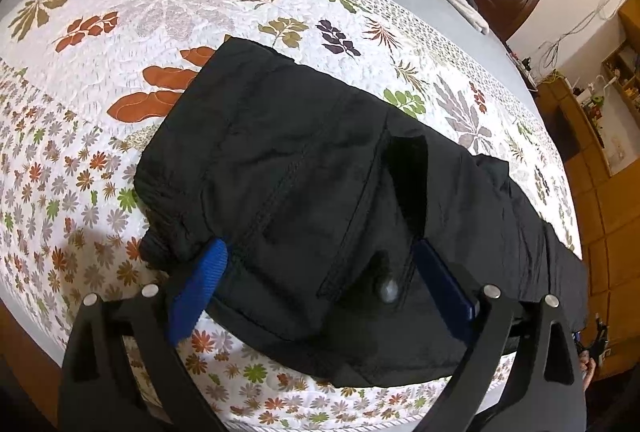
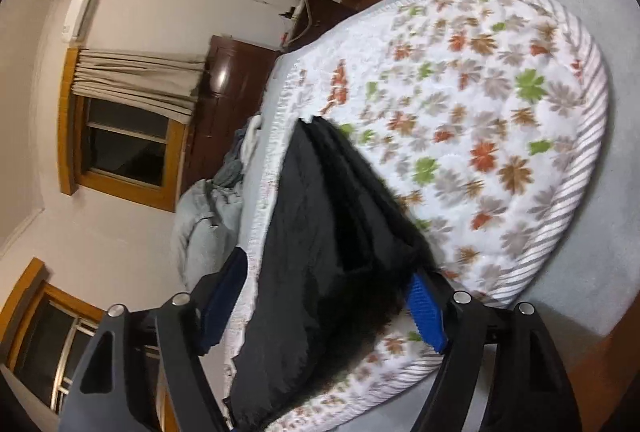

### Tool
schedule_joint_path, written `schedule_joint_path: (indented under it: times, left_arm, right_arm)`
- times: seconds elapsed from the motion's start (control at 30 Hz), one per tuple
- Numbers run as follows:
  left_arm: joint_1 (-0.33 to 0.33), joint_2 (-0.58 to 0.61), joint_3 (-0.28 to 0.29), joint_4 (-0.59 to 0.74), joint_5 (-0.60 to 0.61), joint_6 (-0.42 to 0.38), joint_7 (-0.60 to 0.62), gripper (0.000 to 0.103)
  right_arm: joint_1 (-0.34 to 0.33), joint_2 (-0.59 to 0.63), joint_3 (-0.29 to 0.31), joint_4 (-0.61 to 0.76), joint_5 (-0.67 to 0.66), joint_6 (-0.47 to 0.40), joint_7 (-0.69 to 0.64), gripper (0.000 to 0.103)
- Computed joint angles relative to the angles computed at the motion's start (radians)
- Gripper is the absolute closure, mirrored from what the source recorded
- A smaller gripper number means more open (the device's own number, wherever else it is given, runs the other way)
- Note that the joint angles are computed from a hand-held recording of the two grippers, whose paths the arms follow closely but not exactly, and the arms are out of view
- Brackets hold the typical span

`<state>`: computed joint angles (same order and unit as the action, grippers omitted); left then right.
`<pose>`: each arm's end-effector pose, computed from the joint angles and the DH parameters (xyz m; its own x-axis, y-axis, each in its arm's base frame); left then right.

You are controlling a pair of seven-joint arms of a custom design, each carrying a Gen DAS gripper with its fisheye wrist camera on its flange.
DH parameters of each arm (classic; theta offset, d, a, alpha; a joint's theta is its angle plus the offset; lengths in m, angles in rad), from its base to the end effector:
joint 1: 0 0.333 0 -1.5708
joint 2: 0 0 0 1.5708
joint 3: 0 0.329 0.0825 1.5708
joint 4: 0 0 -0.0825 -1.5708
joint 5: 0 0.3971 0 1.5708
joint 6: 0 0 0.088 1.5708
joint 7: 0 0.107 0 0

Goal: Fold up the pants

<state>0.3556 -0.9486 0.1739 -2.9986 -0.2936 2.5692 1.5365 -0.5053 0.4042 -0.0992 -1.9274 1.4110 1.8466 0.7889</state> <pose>0.2620 0.1493 0.4283 0.5456 -0.7354 0.4020 -0.6138 -0.6772 -0.4058 0.5590 -0.2868 0.2995 -0.1651 -0.2979 -0.9402 -0.7805 0.6223 -0.0601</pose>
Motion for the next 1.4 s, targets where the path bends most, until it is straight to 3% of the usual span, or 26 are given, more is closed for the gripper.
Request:
schedule_joint_path:
  times: [0.2, 0.37, 0.43, 0.5, 0.7, 0.87, 1.07, 1.4]
  left_arm:
    - [0.003, -0.013, 0.015, 0.000, -0.013, -0.009, 0.009, 0.007]
    - [0.029, -0.073, 0.025, -0.004, -0.020, -0.045, -0.010, 0.007]
    - [0.045, -0.109, 0.039, -0.009, -0.023, -0.059, -0.009, 0.007]
    - [0.067, -0.136, 0.052, -0.009, -0.024, -0.081, -0.010, 0.007]
    - [0.136, -0.121, 0.108, 0.016, -0.037, -0.155, -0.004, 0.007]
    - [0.145, -0.036, 0.125, 0.036, -0.065, -0.179, 0.015, 0.007]
    - [0.134, 0.040, 0.106, 0.035, -0.098, -0.146, 0.045, 0.007]
    - [0.115, 0.065, 0.112, 0.035, -0.141, -0.109, 0.090, 0.009]
  right_arm:
    - [0.013, -0.002, 0.003, 0.000, -0.022, 0.034, 0.007, 0.029]
    - [0.022, -0.008, 0.002, 0.001, -0.042, 0.049, 0.011, 0.048]
    - [0.029, -0.010, 0.003, 0.002, -0.053, 0.061, 0.016, 0.062]
    - [0.035, -0.016, 0.003, -0.002, -0.059, 0.075, 0.024, 0.066]
    - [0.052, -0.030, 0.005, -0.001, -0.073, 0.105, 0.049, 0.067]
    - [0.071, -0.042, 0.008, -0.001, -0.081, 0.142, 0.070, 0.074]
    - [0.101, -0.067, 0.009, 0.014, -0.122, 0.190, 0.102, 0.079]
    - [0.188, -0.163, 0.024, 0.076, -0.234, 0.270, 0.152, 0.084]
